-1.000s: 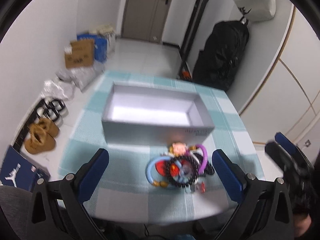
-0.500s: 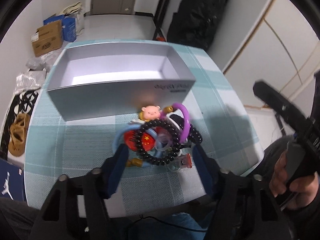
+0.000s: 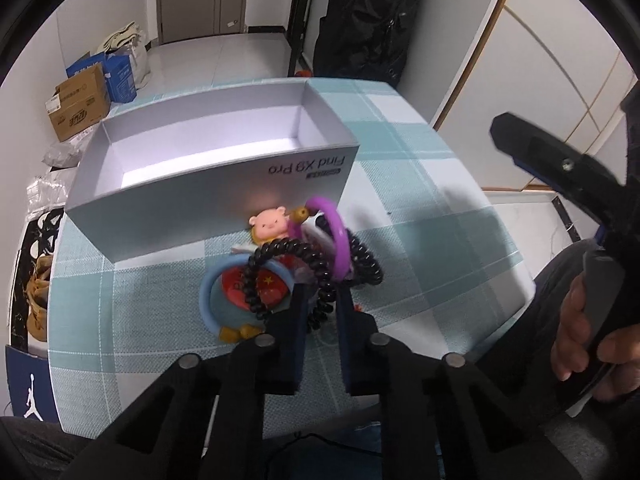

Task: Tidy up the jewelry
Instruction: 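Lower the left tool onto the jewelry pile and grasp the black coiled hair ties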

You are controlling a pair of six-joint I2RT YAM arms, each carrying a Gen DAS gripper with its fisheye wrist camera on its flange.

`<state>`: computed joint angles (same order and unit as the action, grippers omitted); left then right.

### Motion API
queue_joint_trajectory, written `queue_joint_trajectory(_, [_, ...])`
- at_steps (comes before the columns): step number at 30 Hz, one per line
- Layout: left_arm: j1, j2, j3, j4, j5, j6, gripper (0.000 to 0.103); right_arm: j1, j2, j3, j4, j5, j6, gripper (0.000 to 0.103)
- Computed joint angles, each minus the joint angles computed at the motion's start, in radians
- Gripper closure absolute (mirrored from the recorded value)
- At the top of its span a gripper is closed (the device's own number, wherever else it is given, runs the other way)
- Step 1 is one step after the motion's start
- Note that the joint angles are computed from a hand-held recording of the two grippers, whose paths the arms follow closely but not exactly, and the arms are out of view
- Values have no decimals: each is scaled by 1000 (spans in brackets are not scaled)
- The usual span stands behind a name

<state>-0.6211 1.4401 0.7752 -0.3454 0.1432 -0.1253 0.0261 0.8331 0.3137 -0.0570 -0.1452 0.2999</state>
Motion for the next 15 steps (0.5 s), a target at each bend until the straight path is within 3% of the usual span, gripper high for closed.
queue_joint_trajectory(10, [15,-34,-10,13,57,-8,97,0,4,0,1,-1,6,0])
queue_joint_trajectory(15, [43,-78,-25,38,102,-28,97,-5,31,6,-3,-53,2,0])
